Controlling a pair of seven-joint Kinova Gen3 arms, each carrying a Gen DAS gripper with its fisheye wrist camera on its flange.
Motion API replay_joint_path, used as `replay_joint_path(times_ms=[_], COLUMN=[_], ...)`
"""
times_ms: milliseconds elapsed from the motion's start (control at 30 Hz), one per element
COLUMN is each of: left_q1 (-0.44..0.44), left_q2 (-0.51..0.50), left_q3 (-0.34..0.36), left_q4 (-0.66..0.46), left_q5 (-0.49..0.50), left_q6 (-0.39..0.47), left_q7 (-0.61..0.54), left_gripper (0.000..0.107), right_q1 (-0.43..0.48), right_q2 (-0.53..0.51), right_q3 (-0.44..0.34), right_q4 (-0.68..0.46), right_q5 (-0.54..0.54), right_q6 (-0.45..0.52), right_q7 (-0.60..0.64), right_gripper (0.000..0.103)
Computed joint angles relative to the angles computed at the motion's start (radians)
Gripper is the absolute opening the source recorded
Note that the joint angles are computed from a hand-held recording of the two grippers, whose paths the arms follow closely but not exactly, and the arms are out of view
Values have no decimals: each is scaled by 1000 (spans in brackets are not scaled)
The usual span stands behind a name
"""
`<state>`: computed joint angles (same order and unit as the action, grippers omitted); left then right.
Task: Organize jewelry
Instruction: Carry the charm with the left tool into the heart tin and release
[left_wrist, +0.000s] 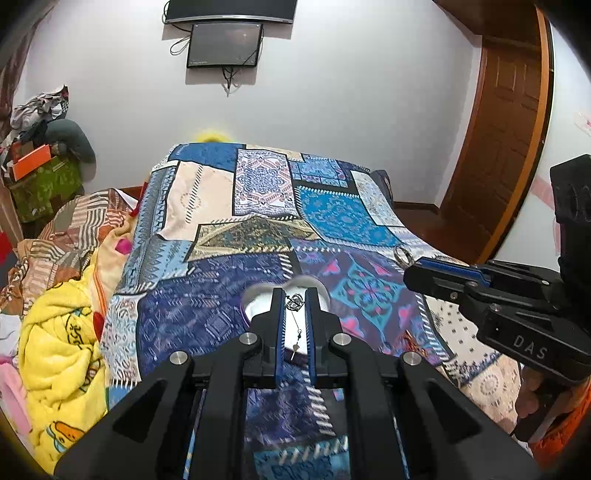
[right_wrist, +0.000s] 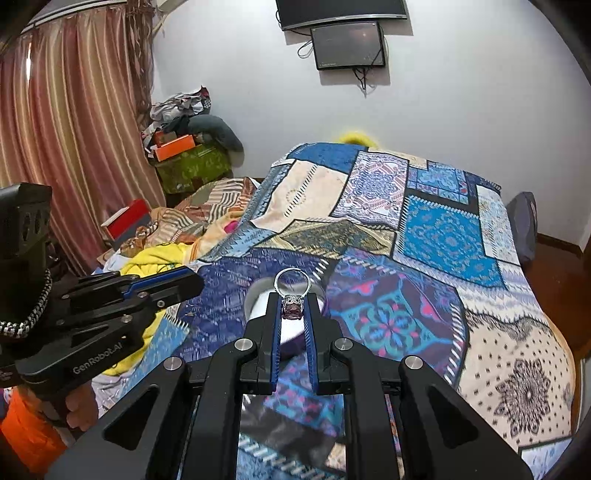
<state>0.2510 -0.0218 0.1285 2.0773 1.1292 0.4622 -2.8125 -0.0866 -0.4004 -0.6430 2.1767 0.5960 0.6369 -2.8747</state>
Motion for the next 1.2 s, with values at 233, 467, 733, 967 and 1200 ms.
replay_joint_path(times_ms=[233, 467, 733, 967, 1200], left_q1=[-15, -40, -70, -98, -112], left_q2=[101, 209, 302, 333, 326], left_q3=[28, 85, 140, 178, 198], left_q4=[-73, -146, -219, -238, -231], left_q5=[-50, -180, -329, -386, -405], left_q6=[-6, -14, 9, 15, -7], left_q7=[44, 160, 293, 339, 356], left_gripper=[9, 9, 9, 9, 9], right_q1=[6, -71, -166, -192, -219], right_q2=[98, 170, 238, 265, 267], right_q3=[36, 153, 308, 326, 313], right_q4=[1, 19, 21, 13, 6], right_q5=[67, 102, 17, 3, 88], right_q6=[-71, -122, -181, -174, -126], right_q7=[-23, -40, 83, 116, 37], right_gripper=[11, 11, 11, 11, 11])
